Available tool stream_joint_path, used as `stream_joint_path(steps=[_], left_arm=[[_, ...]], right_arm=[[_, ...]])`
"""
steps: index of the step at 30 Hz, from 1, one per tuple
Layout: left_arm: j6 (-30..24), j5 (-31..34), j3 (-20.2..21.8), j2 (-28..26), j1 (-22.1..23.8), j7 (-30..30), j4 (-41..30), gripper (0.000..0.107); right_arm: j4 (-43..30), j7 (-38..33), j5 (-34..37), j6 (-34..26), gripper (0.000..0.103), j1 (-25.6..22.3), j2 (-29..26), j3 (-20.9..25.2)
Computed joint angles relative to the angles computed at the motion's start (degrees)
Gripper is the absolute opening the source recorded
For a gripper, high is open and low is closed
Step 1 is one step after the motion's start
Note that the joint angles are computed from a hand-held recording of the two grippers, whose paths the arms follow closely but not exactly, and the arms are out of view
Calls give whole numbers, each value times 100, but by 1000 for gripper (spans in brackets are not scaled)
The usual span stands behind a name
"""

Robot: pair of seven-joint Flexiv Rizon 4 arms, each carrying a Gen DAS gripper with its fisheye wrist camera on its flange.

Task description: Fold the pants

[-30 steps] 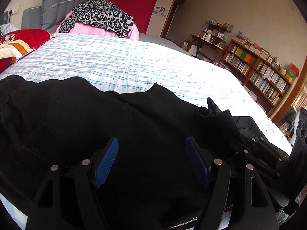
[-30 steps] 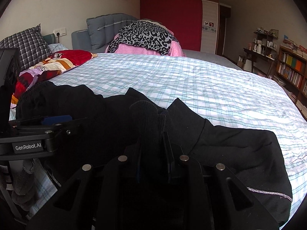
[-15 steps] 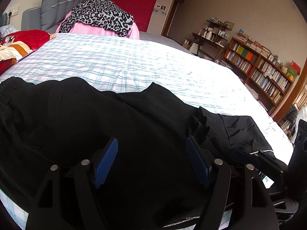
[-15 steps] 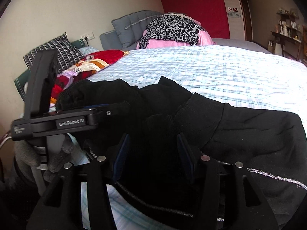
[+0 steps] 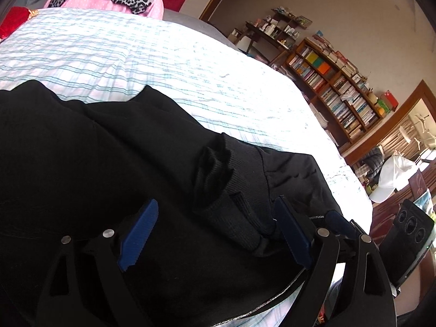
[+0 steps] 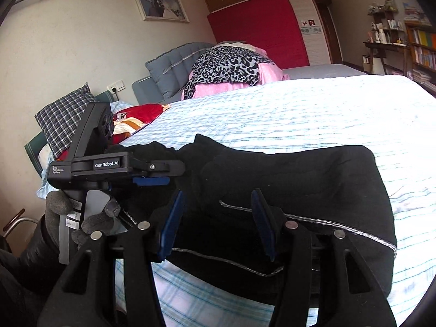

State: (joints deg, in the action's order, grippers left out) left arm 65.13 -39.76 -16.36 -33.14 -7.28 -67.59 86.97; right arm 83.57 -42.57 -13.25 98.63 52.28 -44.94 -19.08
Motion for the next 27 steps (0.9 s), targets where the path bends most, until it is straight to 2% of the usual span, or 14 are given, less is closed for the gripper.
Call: stream_joint_path(steps=[5,8,10,13,17,21,23,27], left_arm=[[-650,216,77,-238,-93,-236,-438,85],[-754,500,268,-311,-263,-452,-625,63],[-964,680,355,-396,-314,-652,-792,28],[-748,640,288,-323,-300,-724,-638,14],[-40,581,193,24,-270,-514,-139,13],[684,862,442,376,-393,-682,336,13],[937,1195,701,488,-499,-920,530,13],[831,1302,620,478,-314,-1004,727,14]], right_arm=[[550,175,539,260,53,749,95,-1158],[776,173,838,304,53,999,124,-1533],[866,179,995,302,53,1072,136,-1648],[984,221,1158,261,53,1171,145,-1813],[1192,277,1274,257,53,1313,177,-2044],[1382,351,1382,243,53,1445,231,-2237],[1354,339,1317,210,53,1269,290,-1983],[1183,327,867,-253,53,865,356,-1395]])
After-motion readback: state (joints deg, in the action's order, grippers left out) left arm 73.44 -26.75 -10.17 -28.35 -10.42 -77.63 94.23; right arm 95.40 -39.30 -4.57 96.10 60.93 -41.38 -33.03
